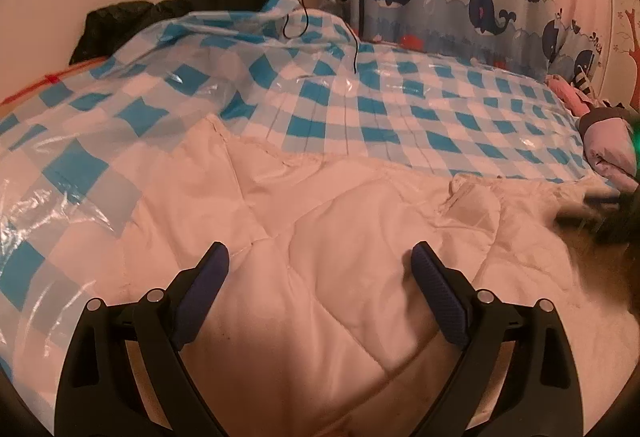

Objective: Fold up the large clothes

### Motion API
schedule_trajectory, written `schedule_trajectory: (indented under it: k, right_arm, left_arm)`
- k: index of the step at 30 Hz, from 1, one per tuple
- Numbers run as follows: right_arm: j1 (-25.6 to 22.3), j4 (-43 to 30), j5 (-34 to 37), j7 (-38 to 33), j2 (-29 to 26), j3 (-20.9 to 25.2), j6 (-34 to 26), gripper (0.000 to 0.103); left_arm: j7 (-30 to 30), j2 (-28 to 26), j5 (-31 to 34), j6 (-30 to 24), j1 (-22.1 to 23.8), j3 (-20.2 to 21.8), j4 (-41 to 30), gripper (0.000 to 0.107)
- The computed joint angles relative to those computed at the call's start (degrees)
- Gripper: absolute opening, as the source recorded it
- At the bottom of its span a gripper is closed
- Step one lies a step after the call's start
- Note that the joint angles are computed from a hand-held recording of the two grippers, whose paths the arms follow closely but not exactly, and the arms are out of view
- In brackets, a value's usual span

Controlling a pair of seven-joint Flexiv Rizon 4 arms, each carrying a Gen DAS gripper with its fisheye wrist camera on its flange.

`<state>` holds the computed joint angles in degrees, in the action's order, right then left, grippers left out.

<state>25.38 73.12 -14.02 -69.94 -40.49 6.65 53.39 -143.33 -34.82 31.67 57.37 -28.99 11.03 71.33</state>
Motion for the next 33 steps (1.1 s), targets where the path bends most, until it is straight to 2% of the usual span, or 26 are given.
schedule_trajectory:
  k: [1,3,5,6,9,11,14,16,18,22,23,26,29,31,32,33]
  right_arm:
    - [-0.01,-0.23,0.18,0.27,-0.45,-0.03,0.24,0.097]
    - [0.57,-3.13,-0.36,-0.47,-1.49,0.08,-4.09,0.097]
    - [-1.65,-5.21,3.68,-2.98,-0.99,3.4,-7.84,0.097]
    - [-3.1,-4.05,6.72,-3.87,0.9,4.78,-7.72,0.097]
    - [-7.69,7.59,14.21,-3.74,10.64,6.76,1.33,0.097]
    - [-10.51,15.34,18.15,-4.46,17.12,7.26,3.93,0.097]
    - [-15.39,23.73,26.58,-6.68,24.77,8.07,4.19,0.097]
    - [-20.51,25.7,39.77,-11.59,27.94,9.97,0.71,0.097]
    - [-23.63,27.45,51.12,-15.25,30.24,10.22,-3.13,0.097]
    - [-25.04,28.34,66.75,-23.33,31.57,9.42,-6.33,0.097]
    - [-24.67,28.36,68.76,-24.13,31.49,9.03,-6.93,0.097]
    - [-21.42,28.36,67.6,-23.0,30.97,7.44,-5.76,0.097]
    - [-20.68,26.63,72.61,-26.15,30.6,6.74,-5.66,0.097]
    - [-19.09,25.98,69.66,-23.9,29.91,6.07,-5.49,0.097]
    - [-17.76,25.98,65.8,-20.79,29.15,5.69,-5.47,0.097]
    - [-16.93,25.94,63.59,-19.0,28.27,5.58,-5.04,0.097]
  left_arm:
    - [0.27,-0.04,-1.01,0.78,0.85,-0.7,0.37,0.09]
    - [1.49,-0.63,-2.67,-0.29,1.54,-1.42,-0.08,0.09]
    - [2.84,-1.23,-3.64,-2.14,1.62,-1.63,-0.99,0.091]
    - [3.27,-1.44,-3.72,-3.03,1.4,-1.52,-1.46,0.091]
    - [5.7,-0.95,-5.54,-3.01,2.53,-2.82,-0.89,0.091]
    - [6.84,1.76,-7.82,-1.56,3.58,-3.8,2.38,0.091]
    - [2.37,6.98,-6.17,1.1,2.13,-2.11,8.17,0.091]
    - [0.11,11.79,-6.1,2.36,2.31,-2.46,14.38,0.091]
    - [-1.17,15.53,-7.56,2.85,3.61,-3.84,20.04,0.091]
    - [-4.89,21.83,-11.48,7.83,7.17,-6.48,31.92,0.091]
    - [-5.89,23.24,-12.68,9.76,8.01,-7.02,34.76,0.091]
    - [-8.93,25.47,-14.26,10.93,9.49,-8.24,38.57,0.091]
    - [-4.37,26.14,-28.07,22.28,13.92,-12.37,47.09,0.091]
    - [4.36,25.47,-40.14,27.69,17.32,-17.51,51.12,0.091]
    - [7.3,25.1,-44.01,28.76,18.11,-19.14,52.03,0.091]
    - [11.56,24.54,-49.67,30.62,20.11,-22.62,53.26,0.091]
